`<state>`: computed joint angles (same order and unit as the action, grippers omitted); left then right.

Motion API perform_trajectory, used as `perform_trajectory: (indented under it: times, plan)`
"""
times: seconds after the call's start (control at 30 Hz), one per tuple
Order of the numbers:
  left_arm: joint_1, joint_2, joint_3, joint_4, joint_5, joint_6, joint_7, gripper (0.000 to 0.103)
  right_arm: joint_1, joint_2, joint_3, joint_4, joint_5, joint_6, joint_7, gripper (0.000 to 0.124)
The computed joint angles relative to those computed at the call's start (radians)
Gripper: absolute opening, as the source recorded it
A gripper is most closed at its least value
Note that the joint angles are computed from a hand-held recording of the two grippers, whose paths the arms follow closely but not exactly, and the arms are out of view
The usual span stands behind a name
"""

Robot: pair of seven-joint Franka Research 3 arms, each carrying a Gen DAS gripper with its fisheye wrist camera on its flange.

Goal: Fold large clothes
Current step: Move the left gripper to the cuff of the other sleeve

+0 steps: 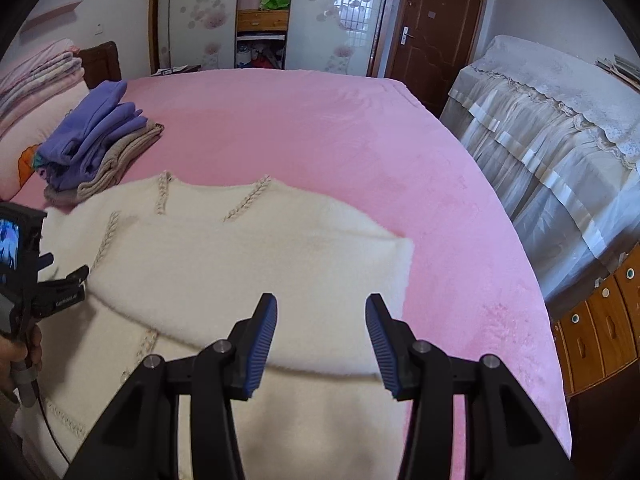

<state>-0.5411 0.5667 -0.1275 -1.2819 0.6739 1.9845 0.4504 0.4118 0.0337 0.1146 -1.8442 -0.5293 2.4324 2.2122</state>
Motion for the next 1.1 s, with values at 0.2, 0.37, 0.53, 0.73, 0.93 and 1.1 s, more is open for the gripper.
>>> perform_trajectory:
  times: [0.2,0.37,0.53,0.73,0.93,1.1]
  plan:
    - [0.003,-0.175,-0.033,-0.147,0.02,0.021,-0.026,0.085,0.031,-0.052,0.044,-0.025,0.015,-0.013,0.024,0.046]
    - [0.017,-0.353,-0.088,-0.292,0.04,0.049,-0.069,0.092,0.059,-0.064,0.075,0.0,0.041,-0.027,0.034,0.047]
    - [0.041,-0.502,-0.149,-0.384,0.021,0.027,-0.095,0.097,0.084,-0.078,0.095,0.028,0.09,-0.027,0.046,0.053]
    - [0.061,-0.644,-0.214,-0.426,0.033,-0.085,-0.04,0.097,0.114,-0.096,0.126,0.072,0.117,-0.008,0.044,0.057]
    - [0.103,-0.771,-0.259,-0.462,0.072,-0.195,-0.022,0.103,0.156,-0.059,0.155,0.18,0.063,-0.01,0.067,0.067]
    - [0.156,-0.881,-0.259,-0.532,0.049,-0.187,-0.045,0.103,0.212,0.017,0.145,0.305,0.028,-0.022,0.062,0.069]
